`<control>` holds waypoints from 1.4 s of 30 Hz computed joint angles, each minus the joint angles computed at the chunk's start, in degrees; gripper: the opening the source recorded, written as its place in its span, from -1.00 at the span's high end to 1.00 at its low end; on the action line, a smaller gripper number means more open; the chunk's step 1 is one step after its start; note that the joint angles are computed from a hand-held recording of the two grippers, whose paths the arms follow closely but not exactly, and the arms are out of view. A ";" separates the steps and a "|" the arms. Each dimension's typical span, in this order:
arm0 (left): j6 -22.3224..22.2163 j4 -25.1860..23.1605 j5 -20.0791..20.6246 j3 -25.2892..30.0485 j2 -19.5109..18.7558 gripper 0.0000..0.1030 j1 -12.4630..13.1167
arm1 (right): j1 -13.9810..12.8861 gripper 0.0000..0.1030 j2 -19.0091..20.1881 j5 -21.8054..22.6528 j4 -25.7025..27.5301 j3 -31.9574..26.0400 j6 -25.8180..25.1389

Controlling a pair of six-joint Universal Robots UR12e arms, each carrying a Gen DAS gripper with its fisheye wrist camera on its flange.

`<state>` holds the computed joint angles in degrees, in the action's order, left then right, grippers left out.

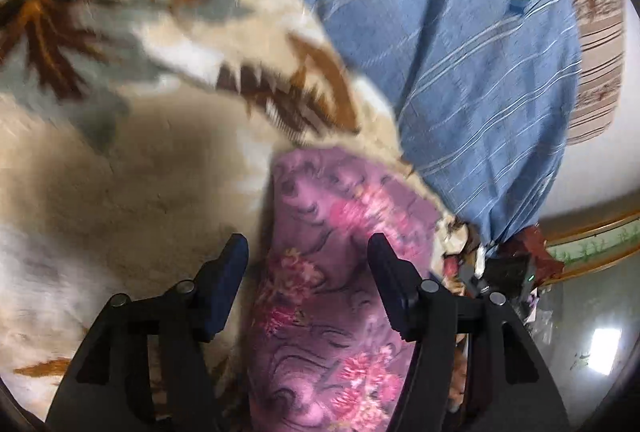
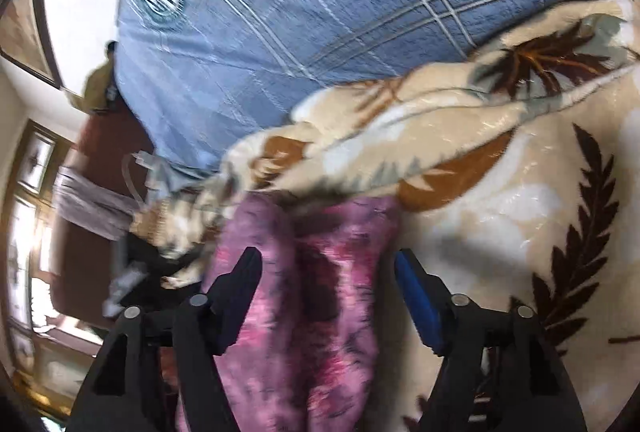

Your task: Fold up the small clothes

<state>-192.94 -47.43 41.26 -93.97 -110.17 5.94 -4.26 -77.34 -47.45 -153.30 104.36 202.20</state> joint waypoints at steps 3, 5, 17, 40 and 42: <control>0.26 -0.39 0.20 -0.16 0.02 -0.05 -0.59 | 0.21 -0.52 0.98 1.19 7.30 -2.39 -2.43; 1.93 -0.30 0.26 -0.03 0.33 0.41 -0.92 | 0.54 -0.50 2.23 2.51 11.39 -3.84 -4.07; 4.53 3.79 10.74 0.28 0.94 0.60 -2.81 | 5.42 0.79 3.15 -15.33 13.19 -8.39 -10.29; 1.95 14.35 15.00 -25.41 23.71 -0.31 2.67 | 9.55 0.30 -17.65 -18.09 -0.39 16.50 9.01; 3.43 13.91 15.47 -26.10 24.76 -0.31 2.57 | 10.23 0.92 -17.15 -20.42 1.54 15.27 6.08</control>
<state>-189.51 -33.53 56.74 -120.06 -85.41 8.51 5.97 -94.49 -67.88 -151.76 119.63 208.29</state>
